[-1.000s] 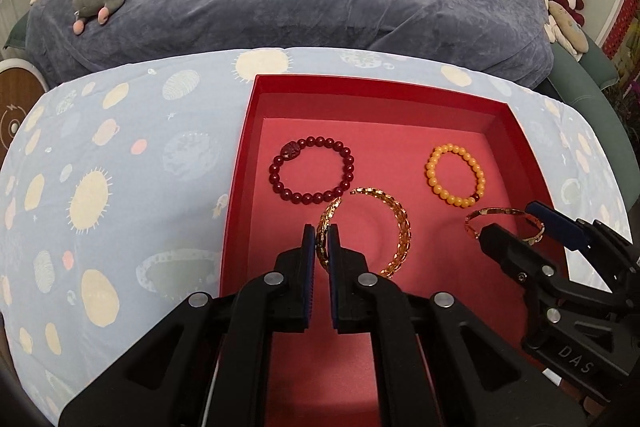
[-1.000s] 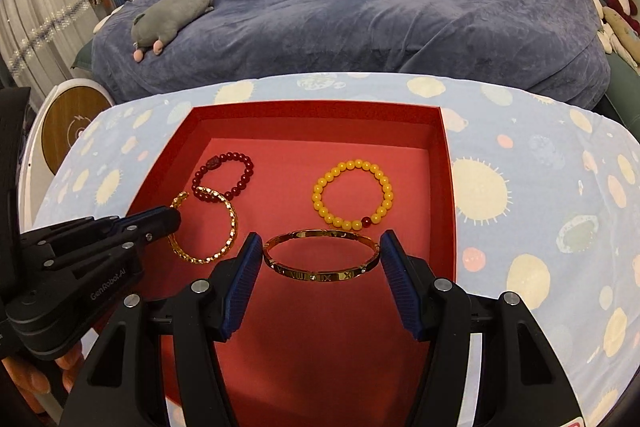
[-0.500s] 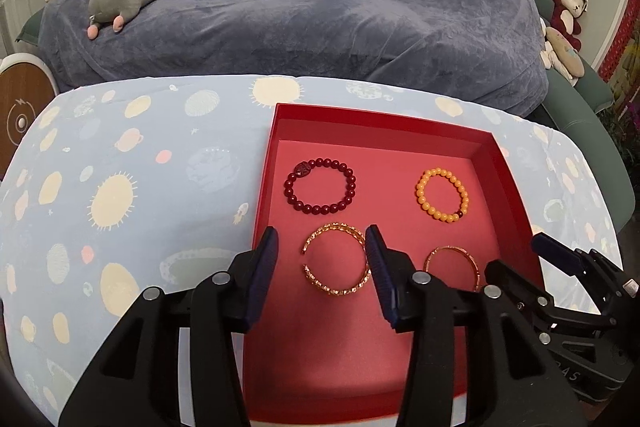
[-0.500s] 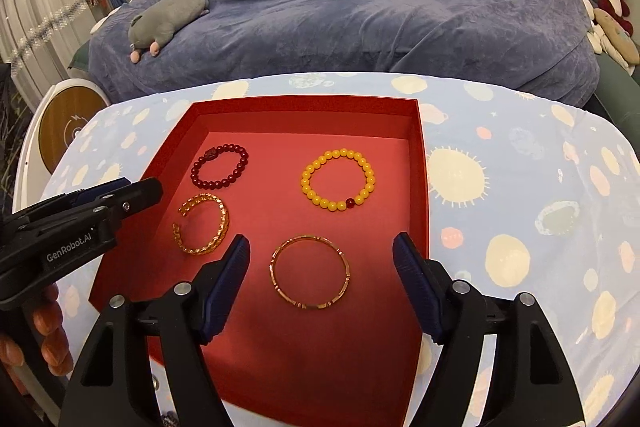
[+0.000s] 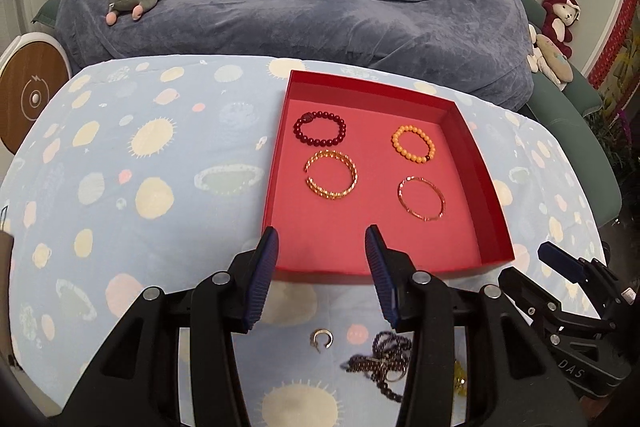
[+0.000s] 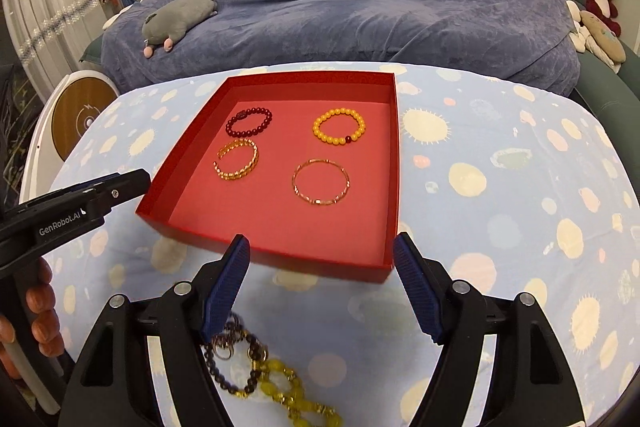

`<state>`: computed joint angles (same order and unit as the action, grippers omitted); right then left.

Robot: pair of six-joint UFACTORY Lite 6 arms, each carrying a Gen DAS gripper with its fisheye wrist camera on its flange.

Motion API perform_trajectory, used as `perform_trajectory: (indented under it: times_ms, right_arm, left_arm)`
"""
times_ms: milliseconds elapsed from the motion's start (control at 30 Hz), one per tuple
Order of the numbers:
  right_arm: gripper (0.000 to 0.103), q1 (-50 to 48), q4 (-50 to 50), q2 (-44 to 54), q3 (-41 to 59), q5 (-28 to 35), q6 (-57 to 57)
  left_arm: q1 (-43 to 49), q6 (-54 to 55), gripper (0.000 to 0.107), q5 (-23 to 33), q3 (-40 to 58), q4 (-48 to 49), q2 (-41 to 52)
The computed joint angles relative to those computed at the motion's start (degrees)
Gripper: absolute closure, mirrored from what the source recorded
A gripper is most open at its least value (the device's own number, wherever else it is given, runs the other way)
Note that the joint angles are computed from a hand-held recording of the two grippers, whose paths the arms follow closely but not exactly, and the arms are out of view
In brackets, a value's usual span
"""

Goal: Organize jewelry
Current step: 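Move the right tool to the yellow beaded bracelet and grasp it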

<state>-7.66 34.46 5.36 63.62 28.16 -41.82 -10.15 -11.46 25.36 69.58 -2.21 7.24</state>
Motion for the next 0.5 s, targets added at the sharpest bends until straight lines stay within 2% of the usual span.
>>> perform_trajectory:
  times_ms: [500]
  right_arm:
    - [0.032,-5.78,0.25,-25.44,-29.23,0.91,-5.36]
  left_arm:
    - [-3.51,-7.17,0.064,-0.24,-26.46,2.46,-22.31]
